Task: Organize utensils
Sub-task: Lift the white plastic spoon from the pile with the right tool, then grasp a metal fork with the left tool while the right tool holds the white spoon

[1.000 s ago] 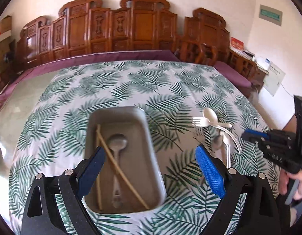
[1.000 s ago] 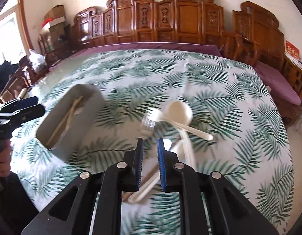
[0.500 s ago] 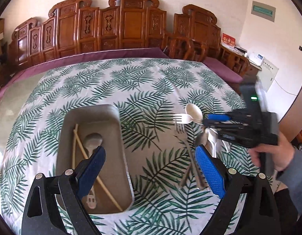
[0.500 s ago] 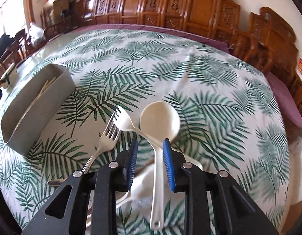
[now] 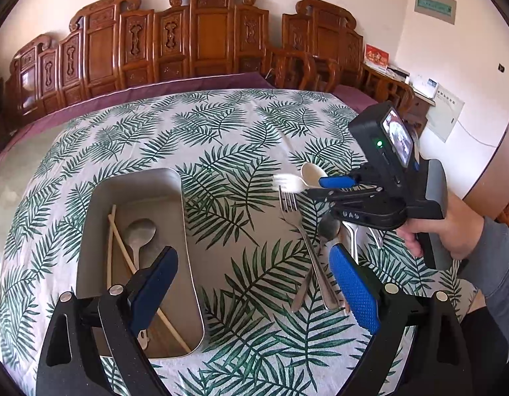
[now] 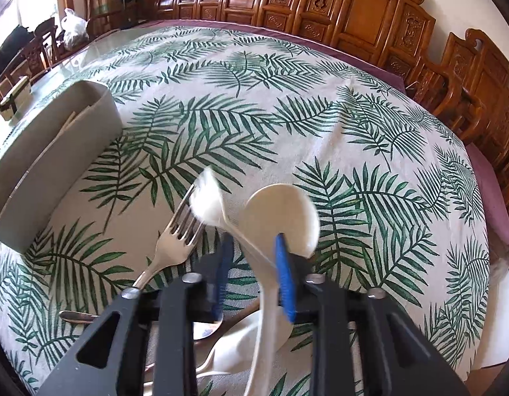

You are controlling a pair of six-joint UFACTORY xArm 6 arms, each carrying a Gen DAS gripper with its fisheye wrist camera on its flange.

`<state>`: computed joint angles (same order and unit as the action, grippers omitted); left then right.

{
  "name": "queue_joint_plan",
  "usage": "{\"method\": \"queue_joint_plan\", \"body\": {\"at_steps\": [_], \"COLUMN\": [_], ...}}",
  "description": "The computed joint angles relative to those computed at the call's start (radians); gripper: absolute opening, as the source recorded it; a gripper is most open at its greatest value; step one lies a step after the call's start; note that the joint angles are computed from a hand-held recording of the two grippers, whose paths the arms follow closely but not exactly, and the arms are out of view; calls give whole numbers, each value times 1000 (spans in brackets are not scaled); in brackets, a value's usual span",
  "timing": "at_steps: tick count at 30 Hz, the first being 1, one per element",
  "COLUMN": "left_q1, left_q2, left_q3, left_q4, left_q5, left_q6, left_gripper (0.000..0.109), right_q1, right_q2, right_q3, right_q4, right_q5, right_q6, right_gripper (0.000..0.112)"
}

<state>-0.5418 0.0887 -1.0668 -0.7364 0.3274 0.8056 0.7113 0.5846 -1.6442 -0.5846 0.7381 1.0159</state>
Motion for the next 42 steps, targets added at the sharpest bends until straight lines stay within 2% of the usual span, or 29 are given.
{"method": "queue_joint_plan", "body": {"at_steps": [1,2,8,11,15,19,22,26,33,36,40,42], "left_q1": [-2,-2,-12,-19,-32,-46,-66,-91,-111,-114,-119,-119], "left_q2": [-2,-2,1,5,4,3,-1,16,107,158,240,272], "left_q3": [2,2,5,6,15,22,33,37,-29,-84,-159,-194], "left_q4": [0,2,17,23,34,22,-3,57,251,298,423,429], "left_q5": [-2,-3,-9,-15,-31,-55,-84,-114,-93,-47,-7,14], "left_q6": [0,0,-16,-20,-35,-46,-33,-81,-247,-300,-429,-469], "left_gripper": [89,89,89,89,89,89,89,89,70,60,47,40], "right_q1": [0,0,16,21,41,77,93,102,85,72,55,52], "right_q2": [-7,-14,-64,-119,-222,-296,-317,-334,-319,-322,-339,-344], "right_q3": [10,18,65,124,239,330,362,398,425,444,468,472], "right_q4": [-1,0,-43,-105,-209,-282,-285,-325,-278,-252,-263,-271], "right_q5": [-12,-21,-32,-60,-89,-62,-46,-62,-91,-106,-129,-132], "right_q6": [7,8,71,177,406,591,643,701,615,589,606,611], "right_gripper": [10,8,8,8,8,8,8,8,8,8,8,8]}}
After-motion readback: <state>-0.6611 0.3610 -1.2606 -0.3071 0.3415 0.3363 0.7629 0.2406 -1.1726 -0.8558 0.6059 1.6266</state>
